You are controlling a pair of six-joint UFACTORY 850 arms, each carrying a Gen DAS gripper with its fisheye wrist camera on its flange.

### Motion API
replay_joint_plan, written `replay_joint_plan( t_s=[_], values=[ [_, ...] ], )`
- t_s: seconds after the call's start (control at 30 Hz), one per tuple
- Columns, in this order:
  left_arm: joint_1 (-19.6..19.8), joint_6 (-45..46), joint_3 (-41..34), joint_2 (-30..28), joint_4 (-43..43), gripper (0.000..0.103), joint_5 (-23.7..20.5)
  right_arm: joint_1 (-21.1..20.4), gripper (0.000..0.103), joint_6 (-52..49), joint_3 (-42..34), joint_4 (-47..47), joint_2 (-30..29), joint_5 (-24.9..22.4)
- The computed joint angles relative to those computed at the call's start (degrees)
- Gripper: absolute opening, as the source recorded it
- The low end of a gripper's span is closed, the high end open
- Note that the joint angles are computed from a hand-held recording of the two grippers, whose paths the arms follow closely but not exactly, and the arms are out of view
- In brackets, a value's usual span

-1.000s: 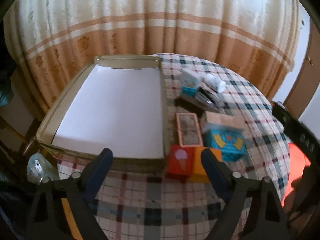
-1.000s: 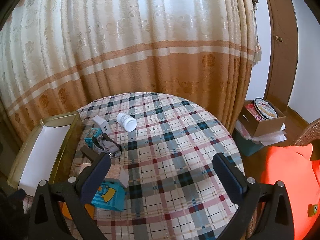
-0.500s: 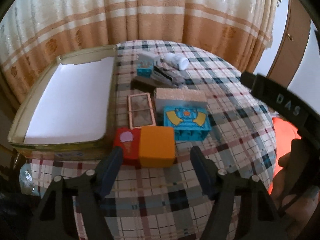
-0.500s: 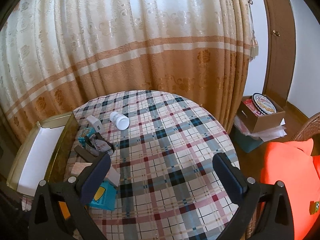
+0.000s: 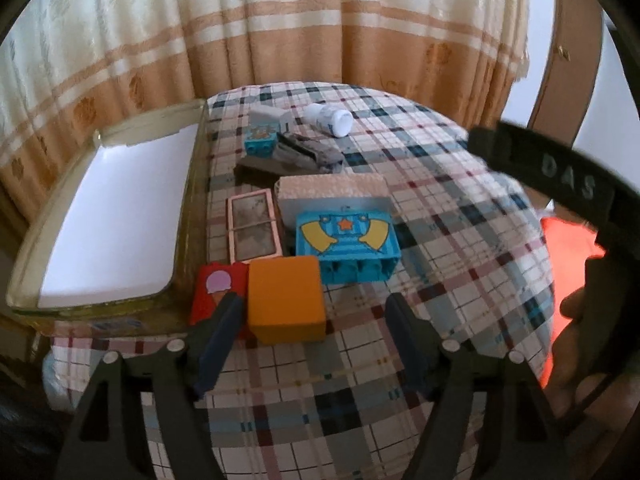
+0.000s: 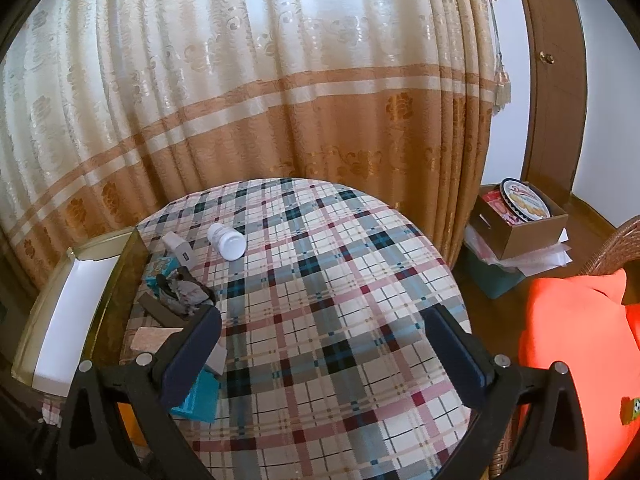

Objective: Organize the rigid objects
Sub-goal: 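Move the left tool toward the orange cube beside the tray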

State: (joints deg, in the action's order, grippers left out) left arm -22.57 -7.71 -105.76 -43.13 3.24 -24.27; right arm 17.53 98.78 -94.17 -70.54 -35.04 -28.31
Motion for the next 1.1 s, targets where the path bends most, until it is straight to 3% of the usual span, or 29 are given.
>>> replay_joint_plan(
  t_s=[0.03,0.2,0.3,0.4,0.67,0.87,0.97,1.1],
  values=[
    [0.41,0.94,-0.21,-0.08,-2.28,0.083,-0.13,-0.08,0.103,0.0,0.08,0.25,0.06,0.05],
    [2.46,4.74,1.84,1.46,-12.7,0.084,-0.14,-0.27,0.103,-0.33,0.09,0.83,0.07,0.88],
    [2.69,1.25,2.11,1.26,-10.15,0.084,-0.63,-0.26,0.103,0.19,0.1,0.2,-0.07,1.4],
    [3.1,0.6,-1.0,-1.03,-11.43,0.084,-4.14,-0.5,0.103,-0.85,-0.2,1.65,-0.4,2.41],
    [0.99,-2.03,-4.56,-3.05,-4.97,0.083,-4.57,-1.04,0.103,-1.5,0.24,2.84,-0.33,3.06],
    [1.19,9.92,-6.08,-4.64,-13.96,0.085,-4.2,-1.38,0.103,-2.83,0.19,5.06,-0.51,4.0],
    [1.55,21.38,-4.68,-3.94,-24.37,0.085,-3.62,-1.36,0.103,-2.42,0.15,5.0,-0.53,2.95],
    [2.93,27.79,-3.74,-3.36,-32.86,0.085,-4.4,-1.58,0.103,-1.98,0.84,4.69,0.04,2.94]
  ],
)
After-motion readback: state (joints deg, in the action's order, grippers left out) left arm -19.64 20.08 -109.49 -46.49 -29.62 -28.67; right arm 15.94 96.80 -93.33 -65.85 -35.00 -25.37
